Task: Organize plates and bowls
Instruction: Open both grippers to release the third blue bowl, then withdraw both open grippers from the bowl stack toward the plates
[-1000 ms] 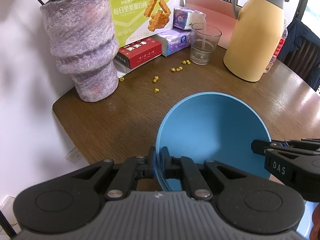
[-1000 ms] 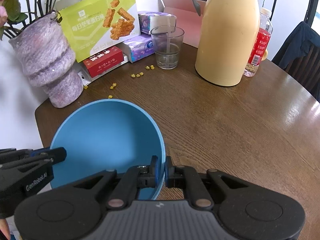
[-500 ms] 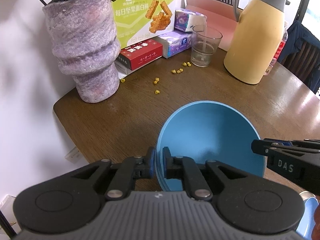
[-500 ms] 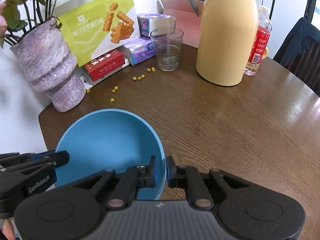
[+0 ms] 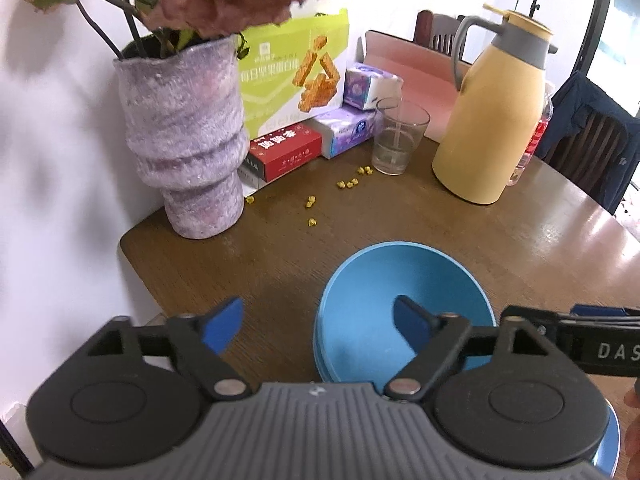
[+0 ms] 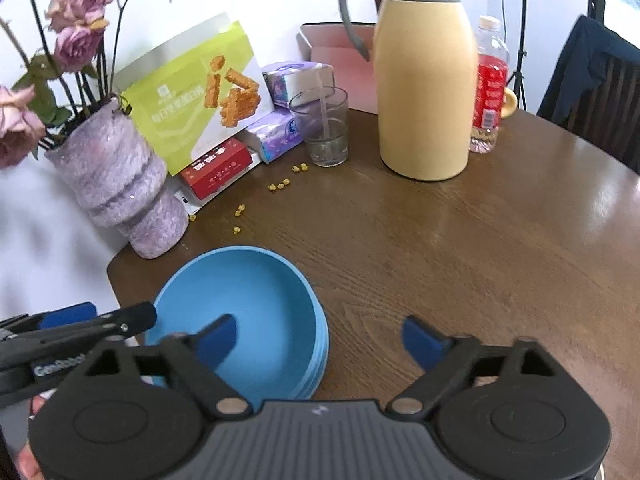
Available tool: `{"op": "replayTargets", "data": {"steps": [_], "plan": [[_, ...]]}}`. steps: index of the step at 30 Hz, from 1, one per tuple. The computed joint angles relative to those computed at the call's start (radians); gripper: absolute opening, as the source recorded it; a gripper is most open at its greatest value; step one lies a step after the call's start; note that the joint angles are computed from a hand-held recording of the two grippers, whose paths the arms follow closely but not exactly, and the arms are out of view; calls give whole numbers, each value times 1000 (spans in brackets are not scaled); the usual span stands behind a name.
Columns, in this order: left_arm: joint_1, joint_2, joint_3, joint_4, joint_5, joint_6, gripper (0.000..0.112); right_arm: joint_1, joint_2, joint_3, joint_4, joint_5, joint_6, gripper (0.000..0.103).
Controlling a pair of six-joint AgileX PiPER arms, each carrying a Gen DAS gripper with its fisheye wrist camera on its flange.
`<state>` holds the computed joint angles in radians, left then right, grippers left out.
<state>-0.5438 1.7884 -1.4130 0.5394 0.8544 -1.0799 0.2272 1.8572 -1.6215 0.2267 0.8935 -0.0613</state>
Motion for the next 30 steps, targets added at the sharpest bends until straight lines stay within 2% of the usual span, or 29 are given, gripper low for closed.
{"op": "replayTargets", "data": {"steps": [2, 5, 15, 30], "plan": [[-7, -14, 11, 8, 3, -4, 95, -10, -15, 15, 0, 10, 12, 102], [-13, -32, 30, 8, -1, -7, 103, -21, -40, 46, 3, 18, 12, 103], [-56, -79, 68, 16, 42, -50, 103, -41, -126, 144, 30, 28, -15, 103], [-84, -116, 31, 54, 88, -38, 103, -56, -191, 174, 19, 30, -3, 103]]}}
